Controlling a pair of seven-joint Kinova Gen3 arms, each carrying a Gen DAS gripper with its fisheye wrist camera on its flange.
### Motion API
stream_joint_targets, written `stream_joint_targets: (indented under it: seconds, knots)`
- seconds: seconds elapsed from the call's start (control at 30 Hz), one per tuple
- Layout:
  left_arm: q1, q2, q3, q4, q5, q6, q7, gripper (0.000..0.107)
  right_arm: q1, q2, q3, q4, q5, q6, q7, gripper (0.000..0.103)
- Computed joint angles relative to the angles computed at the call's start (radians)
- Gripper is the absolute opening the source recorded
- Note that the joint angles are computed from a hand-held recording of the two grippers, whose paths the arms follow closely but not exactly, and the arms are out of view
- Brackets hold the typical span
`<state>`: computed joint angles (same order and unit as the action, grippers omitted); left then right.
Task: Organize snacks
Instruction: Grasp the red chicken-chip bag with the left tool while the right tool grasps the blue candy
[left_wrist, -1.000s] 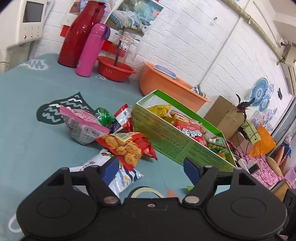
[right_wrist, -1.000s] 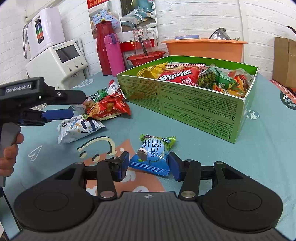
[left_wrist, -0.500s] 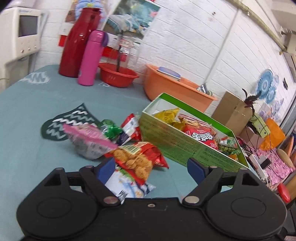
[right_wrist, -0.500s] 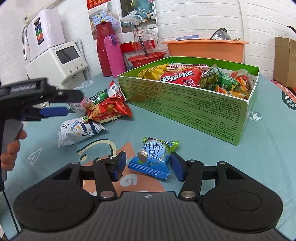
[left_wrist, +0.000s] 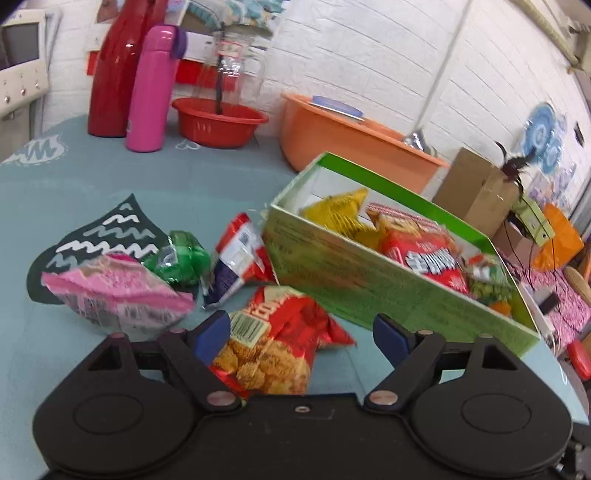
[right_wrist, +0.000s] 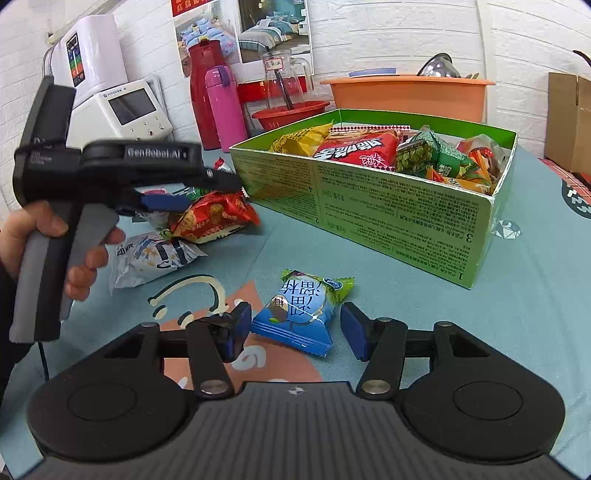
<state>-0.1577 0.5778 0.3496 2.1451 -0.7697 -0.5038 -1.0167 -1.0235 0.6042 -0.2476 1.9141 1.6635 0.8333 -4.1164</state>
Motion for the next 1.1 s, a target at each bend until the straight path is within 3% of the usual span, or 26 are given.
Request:
stream_joint_targets:
  seconds: [0.07,0.2,0.27,0.4,0.57,0.77,0.83,0.97,1.07,1.1]
  knots:
    - [0.005,-0.009,0.004,0.03,-0.004,-0.008,-0.046,0.103,-0.001,0.0,-0.001,0.001,0.002,0.001,-0.005,0.091]
    - [-0.086,-0.013,0.117,0.052,-0.103,0.034,-0.005,0.103,0.002,-0.003,-0.002,0.007,0.012,-0.003,-0.008,0.092]
    - [-0.051,-0.035,0.08,0.056,-0.071,0.021,-0.015,0.103,0.003,-0.002,-0.005,0.007,0.012,0.001,-0.007,0.092]
    - [0.102,-0.052,-0.063,0.026,0.075,0.013,-0.014,0.103,-0.002,-0.002,-0.006,0.005,0.006,0.004,-0.003,0.093]
    - [0.101,-0.014,-0.003,-0.056,0.114,0.141,-0.035,0.103,0.0,-0.001,-0.002,-0.002,0.004,0.002,0.006,0.094]
    - [0.131,0.009,-0.014,-0.068,0.209,0.161,-0.154,0.103,0.008,0.006,0.004,-0.022,-0.007,-0.006,0.042,0.094]
    - [0.16,0.005,-0.04,-0.057,0.256,0.148,-0.214,0.103,0.0,0.015,0.011,-0.035,-0.033,0.001,0.073,0.092]
    - [0.318,-0.021,-0.18,-0.038,0.411,0.132,-0.362,0.103,-0.031,0.025,0.034,-0.05,-0.074,0.03,0.097,0.079]
    - [0.314,-0.028,-0.162,-0.029,0.458,0.14,-0.407,0.103,-0.039,0.021,0.042,-0.04,-0.067,0.026,0.076,0.076]
    - [0.316,-0.03,-0.161,-0.022,0.474,0.133,-0.422,0.099,-0.041,0.02,0.042,-0.037,-0.066,0.028,0.07,0.076]
